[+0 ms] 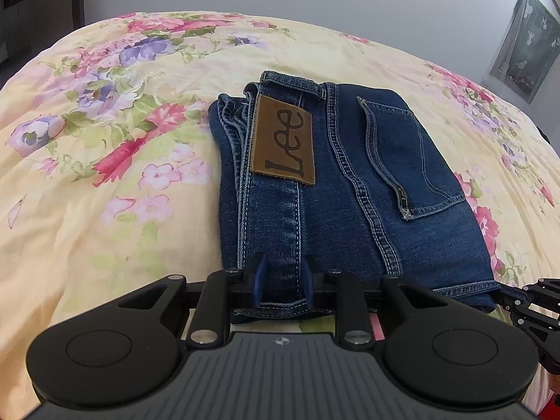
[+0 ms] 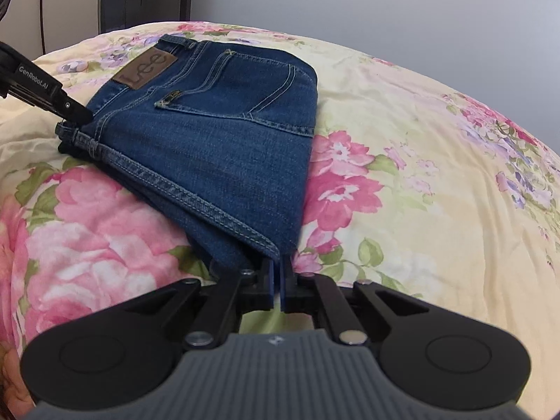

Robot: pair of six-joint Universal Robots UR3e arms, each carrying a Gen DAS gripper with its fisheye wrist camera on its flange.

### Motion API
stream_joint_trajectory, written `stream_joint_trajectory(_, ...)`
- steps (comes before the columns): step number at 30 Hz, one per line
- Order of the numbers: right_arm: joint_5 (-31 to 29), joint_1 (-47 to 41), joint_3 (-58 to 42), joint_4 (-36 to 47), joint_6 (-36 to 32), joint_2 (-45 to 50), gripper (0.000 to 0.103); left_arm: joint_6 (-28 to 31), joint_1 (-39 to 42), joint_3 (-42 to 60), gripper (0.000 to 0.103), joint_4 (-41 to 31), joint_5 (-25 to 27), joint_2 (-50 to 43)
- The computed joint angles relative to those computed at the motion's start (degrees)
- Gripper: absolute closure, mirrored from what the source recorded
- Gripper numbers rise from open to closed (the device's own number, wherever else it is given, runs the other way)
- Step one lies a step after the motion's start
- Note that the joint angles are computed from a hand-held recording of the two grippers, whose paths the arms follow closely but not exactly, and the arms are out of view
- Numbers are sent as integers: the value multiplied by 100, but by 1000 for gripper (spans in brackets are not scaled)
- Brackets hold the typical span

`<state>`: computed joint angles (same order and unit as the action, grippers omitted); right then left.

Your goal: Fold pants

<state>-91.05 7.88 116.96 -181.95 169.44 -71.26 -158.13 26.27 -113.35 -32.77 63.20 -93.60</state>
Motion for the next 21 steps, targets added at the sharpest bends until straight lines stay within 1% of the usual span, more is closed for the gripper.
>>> stream_joint_trajectory(3,301,-194,129,202,-49,-324,103,-37,11,-38,73,-28,5,77)
stream_joint_trajectory(5,464,-337,233,412,35,-665,103,-91,36,-51,73,-58,-22,112)
stream_joint_trajectory(8,840,-557,435,271,318,-1087,103,-101,22,-56,73,-22,-5,102)
stream_joint_trajectory(12,802,-475,-62,116,654,-753,103,-81,13,-40,73,-27,9,83)
stream_joint_trajectory(14,823,-437,-449,254,748,-448,103,-75,18,-44,73,-24,-8,79)
stream_joint_trajectory(16,865,-417,-741,572,843,-186,103,-75,34,-57,73,-5,-40,61)
stream_joint_trajectory(18,909,-402,-754,789,886,-22,103,-70,44,-79,73,30,-62,42)
stream_joint_trajectory(21,876,-363,-503,527,818,128,103,-25,55,-131,73,93,-88,29)
